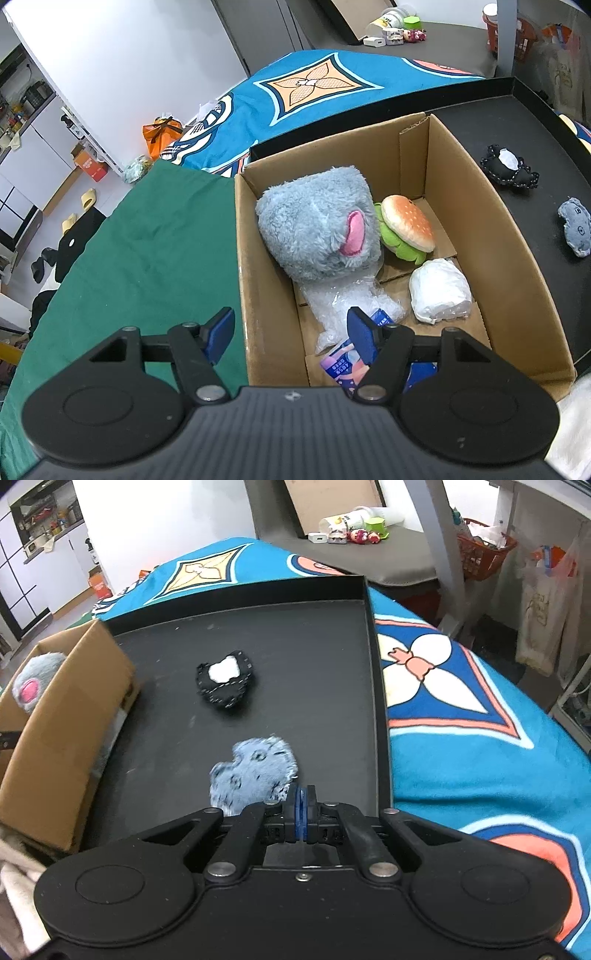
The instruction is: Organize soft objects
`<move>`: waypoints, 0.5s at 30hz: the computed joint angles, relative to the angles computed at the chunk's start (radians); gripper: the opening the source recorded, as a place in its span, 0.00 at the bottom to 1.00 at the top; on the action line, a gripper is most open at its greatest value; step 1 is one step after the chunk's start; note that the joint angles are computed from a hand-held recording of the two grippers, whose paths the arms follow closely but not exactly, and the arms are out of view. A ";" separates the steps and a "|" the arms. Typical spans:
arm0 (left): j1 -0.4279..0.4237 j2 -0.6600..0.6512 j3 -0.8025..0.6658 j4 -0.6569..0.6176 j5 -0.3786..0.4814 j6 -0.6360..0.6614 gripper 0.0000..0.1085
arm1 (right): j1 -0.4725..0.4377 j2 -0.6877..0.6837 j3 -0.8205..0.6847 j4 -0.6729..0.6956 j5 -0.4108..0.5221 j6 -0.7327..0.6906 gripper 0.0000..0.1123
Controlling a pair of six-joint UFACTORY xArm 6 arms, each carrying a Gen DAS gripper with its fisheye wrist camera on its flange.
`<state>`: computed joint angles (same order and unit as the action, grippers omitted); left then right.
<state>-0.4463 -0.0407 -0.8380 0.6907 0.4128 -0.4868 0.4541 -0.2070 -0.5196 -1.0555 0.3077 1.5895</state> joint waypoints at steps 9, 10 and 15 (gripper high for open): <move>0.001 0.008 -0.006 0.008 0.005 -0.008 0.61 | -0.037 0.042 -0.055 -0.091 0.001 0.043 0.08; 0.001 0.009 -0.007 0.010 0.005 -0.010 0.61 | -0.036 0.038 -0.056 -0.099 0.004 0.051 0.11; 0.004 0.011 -0.005 0.010 0.003 -0.014 0.62 | -0.033 0.027 -0.057 -0.133 -0.009 0.084 0.27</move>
